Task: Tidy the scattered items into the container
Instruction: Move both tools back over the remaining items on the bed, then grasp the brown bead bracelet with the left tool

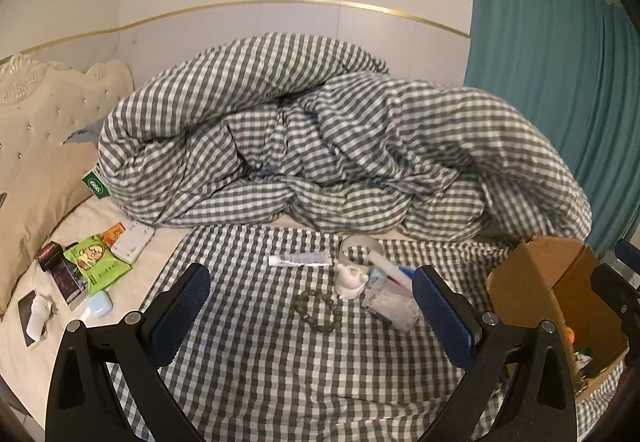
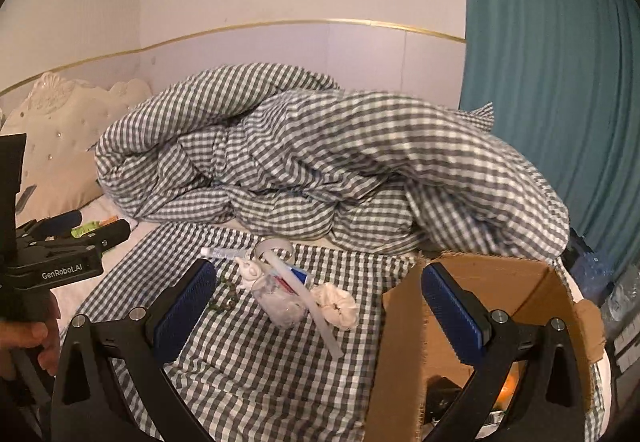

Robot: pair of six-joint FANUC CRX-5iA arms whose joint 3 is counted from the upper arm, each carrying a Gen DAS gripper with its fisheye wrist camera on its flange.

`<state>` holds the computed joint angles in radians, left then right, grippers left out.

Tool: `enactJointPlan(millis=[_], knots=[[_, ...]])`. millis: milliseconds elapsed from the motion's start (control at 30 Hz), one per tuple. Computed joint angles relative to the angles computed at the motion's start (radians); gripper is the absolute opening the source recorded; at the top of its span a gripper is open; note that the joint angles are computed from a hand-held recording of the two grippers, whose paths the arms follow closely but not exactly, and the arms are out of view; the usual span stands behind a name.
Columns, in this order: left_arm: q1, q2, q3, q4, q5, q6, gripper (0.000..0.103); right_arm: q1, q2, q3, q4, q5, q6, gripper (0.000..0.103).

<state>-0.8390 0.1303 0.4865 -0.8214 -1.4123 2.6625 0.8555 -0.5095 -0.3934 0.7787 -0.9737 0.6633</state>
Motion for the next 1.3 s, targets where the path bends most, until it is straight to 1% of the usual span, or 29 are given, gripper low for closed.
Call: enactJointPlan(millis=[233,467,833,967,1300], knots=[[0.061,0.01,-0.048,0.065,0.054,-0.009,0.103,-0.033,0.043,0.003,-0.056,0.032,0.025,0.103],[0.117,0.049,-0.07,0.122,0.113,-0.028,0.103,-0.084,0.077,-0.004,-0.102,0.075,0.052,0.103],[0.217,0.131,-0.143,0.241,0.246,-0.072,0.103,-0.158,0.155,-0.001,-0.21,0.132,0.115,0.103],[0.247,0.151,-0.176,0.273,0.291,-0.064,0.103,-0.183,0.18,0.002,-0.234,0.159,0.13,0.103],[0.301,0.231,-0.162,0.327,0.33,-0.104,0.103,-0.245,0.277,0.019,-0.328,0.197,0.194,0.103]])
